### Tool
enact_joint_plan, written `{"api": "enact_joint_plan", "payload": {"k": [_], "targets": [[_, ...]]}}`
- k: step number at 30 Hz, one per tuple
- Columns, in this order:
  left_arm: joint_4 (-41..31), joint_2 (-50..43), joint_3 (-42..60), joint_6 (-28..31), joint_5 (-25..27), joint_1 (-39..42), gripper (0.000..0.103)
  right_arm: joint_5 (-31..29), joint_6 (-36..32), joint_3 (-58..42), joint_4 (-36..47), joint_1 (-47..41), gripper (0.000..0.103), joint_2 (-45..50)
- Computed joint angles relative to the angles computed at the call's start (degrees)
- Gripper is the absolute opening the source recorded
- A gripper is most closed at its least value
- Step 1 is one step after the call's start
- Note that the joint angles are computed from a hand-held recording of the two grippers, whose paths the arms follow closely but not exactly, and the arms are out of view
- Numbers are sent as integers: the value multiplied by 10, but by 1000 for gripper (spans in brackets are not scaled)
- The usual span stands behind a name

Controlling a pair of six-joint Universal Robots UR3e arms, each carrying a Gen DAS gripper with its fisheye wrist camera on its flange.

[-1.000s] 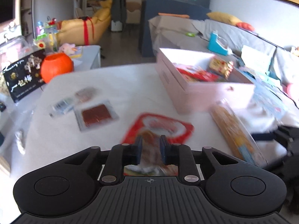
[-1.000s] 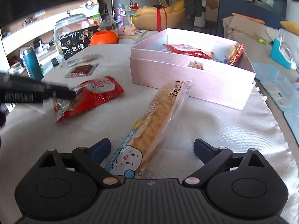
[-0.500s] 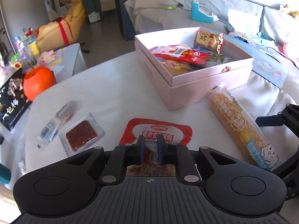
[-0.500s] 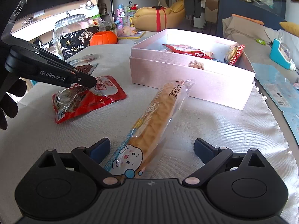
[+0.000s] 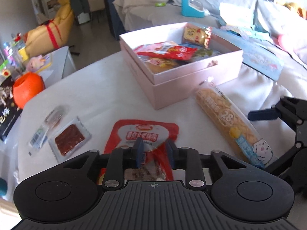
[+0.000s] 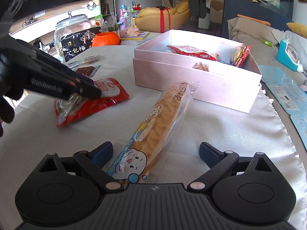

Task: Organize snacks

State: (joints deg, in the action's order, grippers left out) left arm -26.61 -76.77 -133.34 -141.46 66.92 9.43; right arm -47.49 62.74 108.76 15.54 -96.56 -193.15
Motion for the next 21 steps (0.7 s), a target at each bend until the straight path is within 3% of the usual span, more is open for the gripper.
{"api": "enact_joint_plan", "payload": {"k": [3,7,9,11,14,17,21], "targets": [[-21,3,-1,28,-21,2,60,0,0,0,0,0,97,0],[0,5,-17,32,-37,20,61,0,0,0,0,0,97,0],[63,-22,-20,11,1,10,60,0,0,1,0,0,97,0],[110,-54,-19,5,35,4,67,0,0,1,0,0,97,0],[47,-73,10,14,-2,38,77,0,0,1,-1,0,97,0],[65,-109,24,1,0,39,92,0,1,1,-1,1,97,0],[94,-160,49,-32,-16,49,93,0,0,1,-2,0,97,0]]}}
